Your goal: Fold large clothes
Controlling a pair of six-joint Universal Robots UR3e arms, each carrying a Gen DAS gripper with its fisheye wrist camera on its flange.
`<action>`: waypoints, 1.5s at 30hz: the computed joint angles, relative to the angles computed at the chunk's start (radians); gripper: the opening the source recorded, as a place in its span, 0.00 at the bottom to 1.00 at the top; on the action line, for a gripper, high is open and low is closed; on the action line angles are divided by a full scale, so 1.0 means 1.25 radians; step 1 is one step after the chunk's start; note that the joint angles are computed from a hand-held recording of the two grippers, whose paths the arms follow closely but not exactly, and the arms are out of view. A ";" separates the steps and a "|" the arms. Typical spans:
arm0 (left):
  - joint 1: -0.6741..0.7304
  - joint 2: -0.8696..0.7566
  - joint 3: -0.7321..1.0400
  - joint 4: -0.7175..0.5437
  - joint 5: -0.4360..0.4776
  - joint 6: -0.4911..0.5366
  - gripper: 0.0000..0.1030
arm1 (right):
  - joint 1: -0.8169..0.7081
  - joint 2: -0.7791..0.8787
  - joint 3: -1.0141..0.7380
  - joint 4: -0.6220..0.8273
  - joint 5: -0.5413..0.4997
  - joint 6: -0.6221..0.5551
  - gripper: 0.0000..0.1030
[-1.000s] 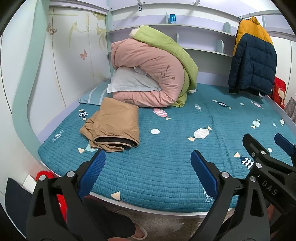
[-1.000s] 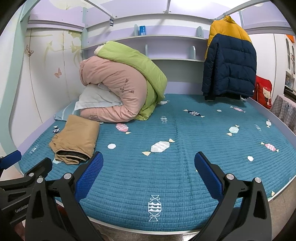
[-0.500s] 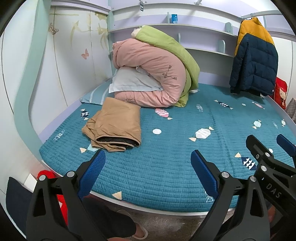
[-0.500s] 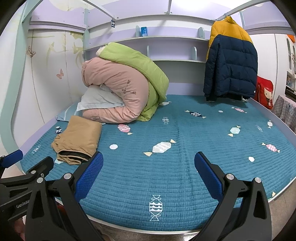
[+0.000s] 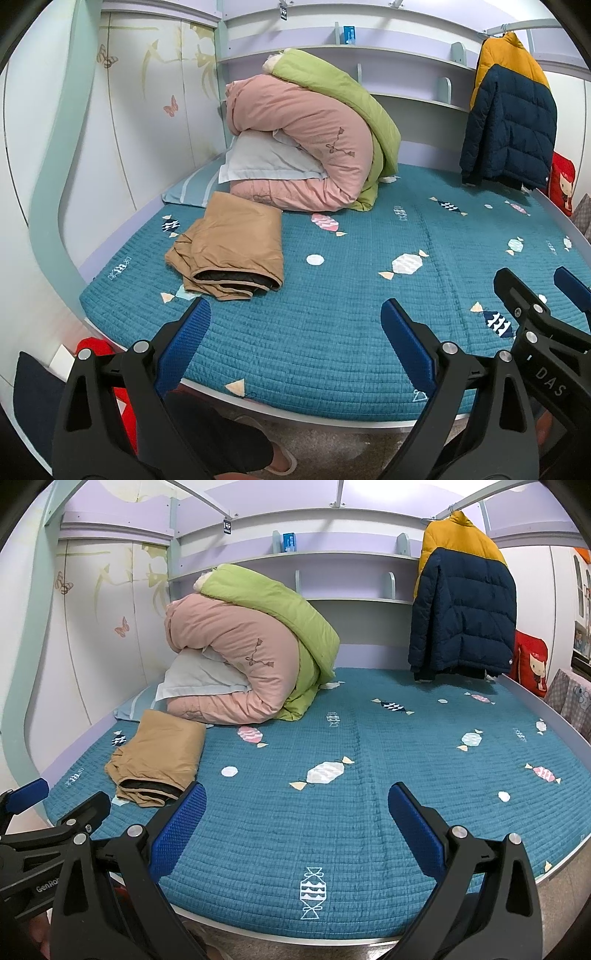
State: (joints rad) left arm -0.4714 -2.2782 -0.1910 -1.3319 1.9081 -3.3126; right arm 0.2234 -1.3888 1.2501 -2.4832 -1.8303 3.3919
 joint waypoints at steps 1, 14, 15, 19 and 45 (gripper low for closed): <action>0.000 -0.003 0.006 -0.003 -0.002 0.000 0.91 | -0.001 0.000 0.001 0.000 0.001 -0.001 0.93; 0.003 0.027 -0.058 0.030 -0.004 0.002 0.91 | 0.003 0.001 -0.002 0.004 0.000 0.003 0.93; 0.004 0.028 -0.058 0.030 -0.004 0.003 0.91 | 0.003 0.002 -0.004 0.005 0.000 0.003 0.93; 0.005 0.029 -0.060 0.030 -0.006 0.004 0.91 | 0.005 0.002 -0.004 0.004 -0.003 0.004 0.93; 0.027 0.135 -0.280 0.131 -0.036 0.017 0.91 | 0.005 -0.003 0.008 0.005 0.005 0.010 0.93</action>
